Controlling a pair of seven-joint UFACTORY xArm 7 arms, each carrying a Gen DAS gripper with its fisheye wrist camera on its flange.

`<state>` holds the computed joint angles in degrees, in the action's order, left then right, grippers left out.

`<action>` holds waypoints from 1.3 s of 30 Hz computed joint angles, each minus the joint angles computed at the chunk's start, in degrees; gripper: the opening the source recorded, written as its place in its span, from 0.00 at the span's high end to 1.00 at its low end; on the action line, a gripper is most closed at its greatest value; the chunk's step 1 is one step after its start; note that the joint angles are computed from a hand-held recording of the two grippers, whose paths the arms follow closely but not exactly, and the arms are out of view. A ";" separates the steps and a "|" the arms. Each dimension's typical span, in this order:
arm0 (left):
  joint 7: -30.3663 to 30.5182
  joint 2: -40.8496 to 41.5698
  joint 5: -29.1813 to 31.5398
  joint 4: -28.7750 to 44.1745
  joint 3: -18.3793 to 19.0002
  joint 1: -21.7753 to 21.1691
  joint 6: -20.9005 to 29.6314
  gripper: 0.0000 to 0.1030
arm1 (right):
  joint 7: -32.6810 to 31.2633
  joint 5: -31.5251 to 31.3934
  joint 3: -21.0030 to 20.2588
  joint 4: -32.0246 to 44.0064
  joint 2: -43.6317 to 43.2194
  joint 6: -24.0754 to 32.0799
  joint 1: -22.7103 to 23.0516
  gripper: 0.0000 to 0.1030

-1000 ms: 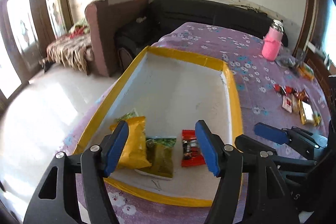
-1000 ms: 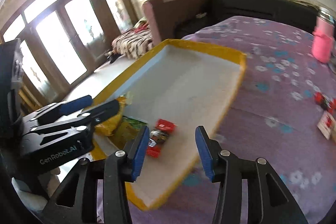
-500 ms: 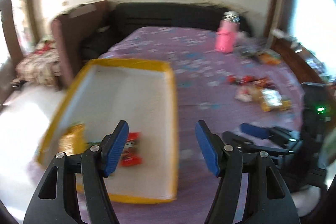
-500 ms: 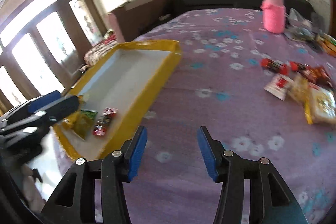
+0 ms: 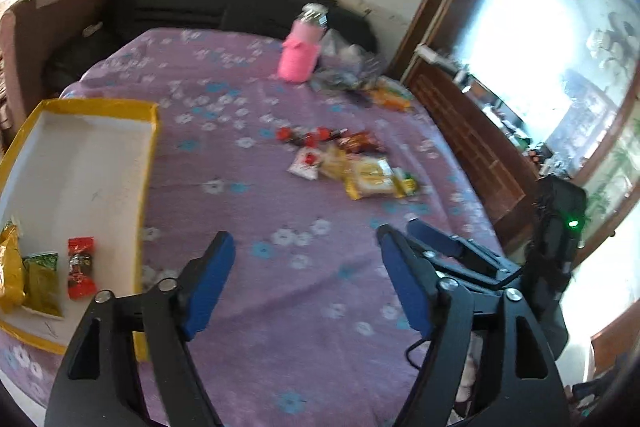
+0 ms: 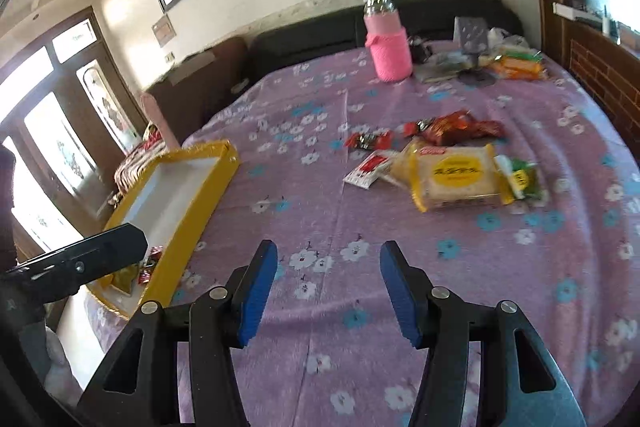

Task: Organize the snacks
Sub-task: 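Move both tools back over the table toward the remaining snacks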

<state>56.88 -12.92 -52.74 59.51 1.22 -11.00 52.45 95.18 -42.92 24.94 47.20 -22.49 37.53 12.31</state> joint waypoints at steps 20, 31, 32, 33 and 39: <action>0.52 2.84 1.53 -1.03 -0.09 0.49 -4.73 0.26 | -5.78 10.03 -7.92 -12.22 -12.25 -3.53 -4.45 0.40; -0.02 7.83 4.16 1.08 -2.74 1.62 -5.38 0.26 | -22.26 14.04 -13.62 -5.73 4.59 -16.60 -14.36 0.40; -0.26 8.10 4.25 1.32 -2.77 1.76 -5.26 0.26 | -24.37 15.04 -14.54 -4.58 6.53 -17.23 -14.06 0.40; -0.42 8.24 4.37 1.36 -2.82 1.91 -5.33 0.26 | -26.74 16.10 -15.36 -2.87 8.95 -17.16 -13.65 0.40; -1.47 9.50 5.33 2.10 -3.20 2.58 -5.39 0.26 | -48.87 38.26 -21.14 0.45 14.02 -17.63 -5.23 0.40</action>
